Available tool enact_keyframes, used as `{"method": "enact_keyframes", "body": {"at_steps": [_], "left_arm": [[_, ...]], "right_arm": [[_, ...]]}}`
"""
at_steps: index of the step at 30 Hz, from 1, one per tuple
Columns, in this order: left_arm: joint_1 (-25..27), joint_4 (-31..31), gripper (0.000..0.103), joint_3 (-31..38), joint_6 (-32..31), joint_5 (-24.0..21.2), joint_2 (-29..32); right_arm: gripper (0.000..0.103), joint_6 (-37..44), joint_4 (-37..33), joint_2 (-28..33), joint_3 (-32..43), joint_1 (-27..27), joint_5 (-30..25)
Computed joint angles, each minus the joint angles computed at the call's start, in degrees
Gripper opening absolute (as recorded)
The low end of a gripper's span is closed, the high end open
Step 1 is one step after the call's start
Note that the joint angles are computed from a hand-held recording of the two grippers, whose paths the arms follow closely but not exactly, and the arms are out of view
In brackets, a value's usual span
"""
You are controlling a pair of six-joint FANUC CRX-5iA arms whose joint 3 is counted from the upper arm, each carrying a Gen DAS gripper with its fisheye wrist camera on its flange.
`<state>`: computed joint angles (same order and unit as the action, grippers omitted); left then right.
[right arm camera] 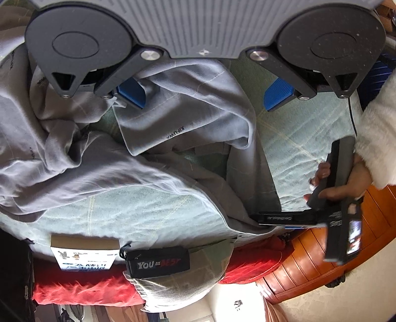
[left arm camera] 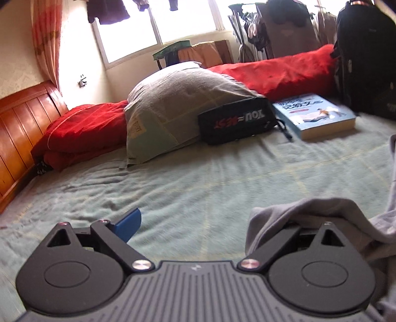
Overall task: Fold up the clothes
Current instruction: 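Pull the grey sleeve outward with the left gripper to spread it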
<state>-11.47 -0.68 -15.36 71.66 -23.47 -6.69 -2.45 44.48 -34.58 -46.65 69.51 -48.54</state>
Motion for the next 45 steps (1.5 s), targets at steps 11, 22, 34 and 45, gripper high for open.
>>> {"method": "enact_keyframes", "body": {"at_steps": [11, 22, 34, 45], "left_arm": [[-1.7, -12.7, 0.095, 13.3, 11.1, -7.3, 7.6], [-4.9, -25.1, 0.096, 24.3, 16.9, -9.2, 13.3], [-3.0, -3.0, 0.095, 12.2, -9.2, -3.3, 10.6], [1.4, 10.8, 0.095, 0.6, -18.7, -6.3, 5.0]], "right_arm": [[0.103, -0.5, -0.6, 0.2, -0.3, -1.5, 0.5], [0.103, -1.6, -1.0, 0.7, -0.3, -2.5, 1.3], [0.103, -1.7, -1.2, 1.8, 0.4, -2.9, 1.5], [0.103, -1.0, -1.6, 1.9, 0.4, -2.5, 1.2]]}}
